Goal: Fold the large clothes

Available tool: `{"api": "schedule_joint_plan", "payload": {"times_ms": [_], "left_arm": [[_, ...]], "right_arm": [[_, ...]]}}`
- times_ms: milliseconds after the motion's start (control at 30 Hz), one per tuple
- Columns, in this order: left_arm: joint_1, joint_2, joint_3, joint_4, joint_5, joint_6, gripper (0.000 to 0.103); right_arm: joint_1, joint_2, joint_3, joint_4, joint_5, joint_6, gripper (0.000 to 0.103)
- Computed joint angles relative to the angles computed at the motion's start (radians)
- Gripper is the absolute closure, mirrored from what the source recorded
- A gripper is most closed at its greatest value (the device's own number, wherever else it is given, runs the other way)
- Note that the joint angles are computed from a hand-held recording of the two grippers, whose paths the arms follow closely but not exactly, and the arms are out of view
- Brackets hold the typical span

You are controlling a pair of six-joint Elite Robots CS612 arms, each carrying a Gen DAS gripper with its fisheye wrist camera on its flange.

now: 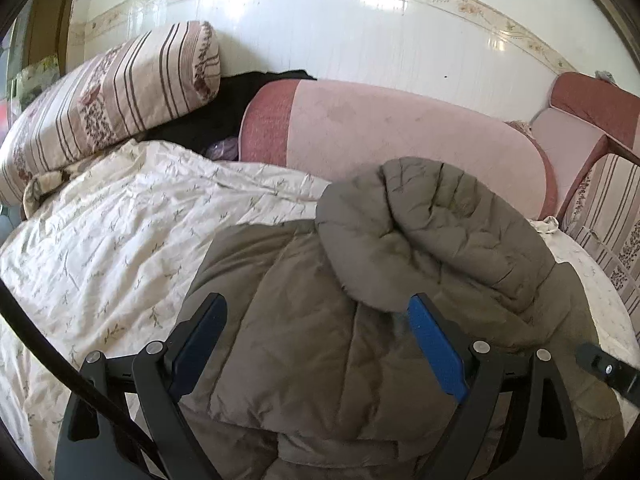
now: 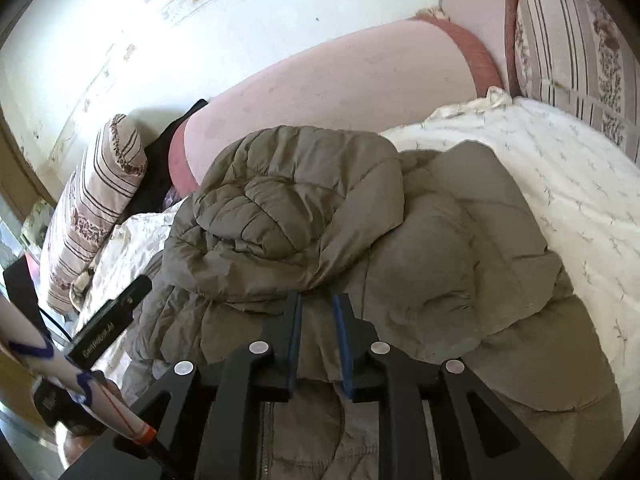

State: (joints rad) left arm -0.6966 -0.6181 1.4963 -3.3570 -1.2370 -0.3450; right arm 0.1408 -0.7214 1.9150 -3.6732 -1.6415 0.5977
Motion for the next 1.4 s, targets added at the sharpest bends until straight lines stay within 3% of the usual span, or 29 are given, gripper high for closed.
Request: {"api": "schedule_joint_plan", "payload": {"times_ms": [133, 233, 300, 367, 433, 633, 867, 967, 1200, 1400], "left_arm": [[-0.008, 0.004, -0.017, 0.013, -0.023, 0.02, 0.012], [-0.017, 0.02, -0.048, 0.047, -0.012, 0.039, 0.012], [-0.011, 0.035, -0.072, 0.078, -0.047, 0.008, 0.012], [-0.002, 0.046, -0.096, 0.163, -0.071, -0.022, 0.012], [-0.003, 0.053, -0.108, 0.228, -0.039, -0.033, 0.012], [-0.011, 0.045, -0.094, 0.219, -0.018, 0.003, 0.011], [-0.016, 0.013, -0.039, 0.098, -0.033, 0.015, 0.012], [-0.019, 0.008, -0.032, 0.095, -0.014, 0.022, 0.012], [-0.011, 0.018, -0.064, 0.242, -0.023, 0.006, 0.012], [-0.025, 0.025, -0.071, 0.262, 0.029, 0.047, 0.011]], "right_arm": [[0.017, 0.009, -0.018, -0.007, -0.111, -0.062, 0.085], [0.005, 0.011, -0.018, -0.01, -0.09, -0.068, 0.085], [0.0, 0.014, -0.021, 0.001, -0.089, -0.066, 0.085], [-0.007, 0.016, -0.022, 0.015, -0.079, -0.06, 0.085], [-0.012, 0.018, -0.026, 0.029, -0.068, -0.051, 0.085], [-0.015, 0.02, -0.027, 0.027, -0.075, -0.044, 0.085], [-0.007, 0.018, -0.023, 0.011, -0.101, -0.052, 0.081], [-0.009, 0.017, -0.019, 0.017, -0.109, -0.044, 0.08], [-0.003, 0.017, -0.032, 0.089, -0.132, -0.065, 0.066], [-0.02, 0.025, -0.044, 0.168, -0.059, -0.031, 0.065]]}}
